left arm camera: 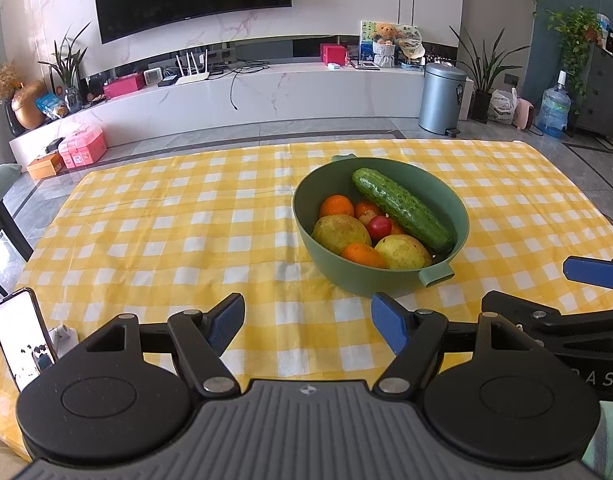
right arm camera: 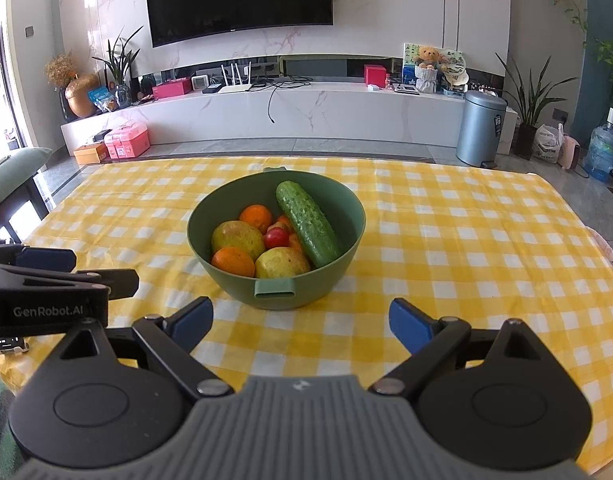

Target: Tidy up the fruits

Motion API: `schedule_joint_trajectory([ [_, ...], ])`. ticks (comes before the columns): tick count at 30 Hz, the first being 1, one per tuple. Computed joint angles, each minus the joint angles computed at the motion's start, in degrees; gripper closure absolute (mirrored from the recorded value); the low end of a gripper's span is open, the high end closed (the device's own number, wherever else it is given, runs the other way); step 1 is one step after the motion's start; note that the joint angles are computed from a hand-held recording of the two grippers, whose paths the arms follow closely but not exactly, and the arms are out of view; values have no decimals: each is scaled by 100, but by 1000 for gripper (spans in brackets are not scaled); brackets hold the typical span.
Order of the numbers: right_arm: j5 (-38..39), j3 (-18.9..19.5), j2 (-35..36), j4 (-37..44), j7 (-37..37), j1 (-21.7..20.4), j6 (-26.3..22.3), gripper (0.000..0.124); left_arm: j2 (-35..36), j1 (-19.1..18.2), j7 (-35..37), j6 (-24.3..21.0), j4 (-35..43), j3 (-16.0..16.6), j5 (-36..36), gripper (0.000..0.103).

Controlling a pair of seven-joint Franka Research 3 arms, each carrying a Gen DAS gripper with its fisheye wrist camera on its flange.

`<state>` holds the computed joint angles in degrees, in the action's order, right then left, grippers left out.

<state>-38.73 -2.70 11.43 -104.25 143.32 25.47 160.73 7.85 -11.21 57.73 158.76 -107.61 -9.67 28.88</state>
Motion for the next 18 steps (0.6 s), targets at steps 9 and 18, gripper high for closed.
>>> schedule_joint_trajectory([
  [9, 59, 11, 7, 11, -61, -6, -45, 32, -4, -6, -23, 4, -7, 4, 20, 18],
  [18, 65, 5, -11, -17, -38, -4, -75, 32, 7, 1, 102, -38, 36, -14, -58, 18],
])
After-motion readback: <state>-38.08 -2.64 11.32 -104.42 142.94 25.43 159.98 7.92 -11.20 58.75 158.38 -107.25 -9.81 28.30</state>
